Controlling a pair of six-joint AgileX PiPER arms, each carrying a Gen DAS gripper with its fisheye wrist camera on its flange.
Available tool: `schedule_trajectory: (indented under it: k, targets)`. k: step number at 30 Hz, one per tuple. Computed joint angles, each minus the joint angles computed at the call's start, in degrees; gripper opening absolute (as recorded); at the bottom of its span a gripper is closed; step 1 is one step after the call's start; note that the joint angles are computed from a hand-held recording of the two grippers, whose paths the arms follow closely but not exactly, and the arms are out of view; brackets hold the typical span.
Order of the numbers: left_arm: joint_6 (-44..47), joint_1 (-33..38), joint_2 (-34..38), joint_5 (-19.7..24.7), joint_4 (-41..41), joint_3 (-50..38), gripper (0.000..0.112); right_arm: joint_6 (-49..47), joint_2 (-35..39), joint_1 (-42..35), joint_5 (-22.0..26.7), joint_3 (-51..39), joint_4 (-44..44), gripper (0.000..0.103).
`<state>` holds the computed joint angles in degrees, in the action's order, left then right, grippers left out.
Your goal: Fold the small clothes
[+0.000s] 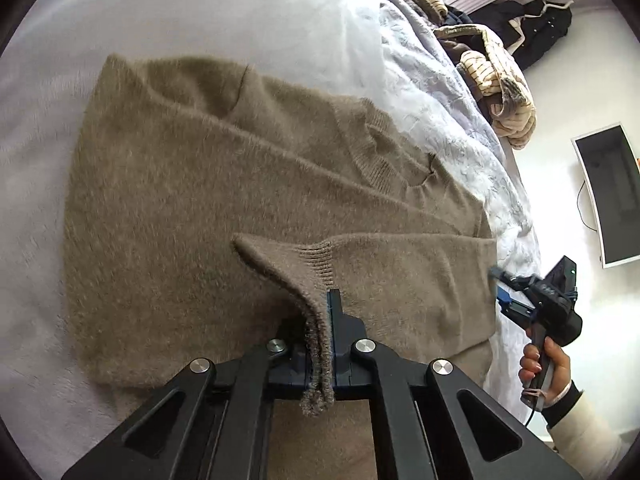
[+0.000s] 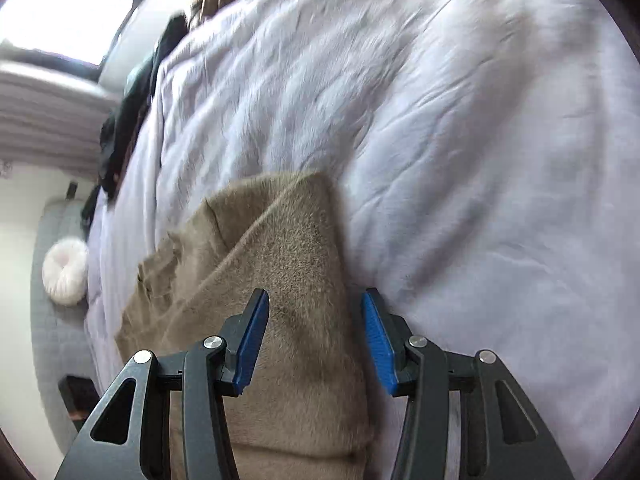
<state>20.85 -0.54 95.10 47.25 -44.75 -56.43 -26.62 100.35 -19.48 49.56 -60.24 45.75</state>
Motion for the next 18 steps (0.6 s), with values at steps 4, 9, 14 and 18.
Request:
schedule_trajectory:
  k: [4, 9, 14, 18]
  targets:
    - [0.11, 0.80, -1.72, -1.03, 0.21, -0.87, 0.006, -4.26, -2.82, 1.96, -1.12, -1.09, 1.29, 0.010]
    - [-1.84, -0.20, 1.40, -2.93, 2.90, -0.85, 0.006, -1.22, -0.91, 2.45, -4.35, -2.17, -4.71, 0.009]
    - [-0.37, -0.59, 0.79, -5.85, 0.63, 3.93, 0.006, -3.12, -0.52, -5.34, -0.99, 0.49, -1.65, 0.018]
    - [-0.58, -0.48, 1.20, -5.76, 0.44, 3.88, 0.006, -7.91, -7.29, -11.70, 6.74, 8.17, 3.92, 0.026]
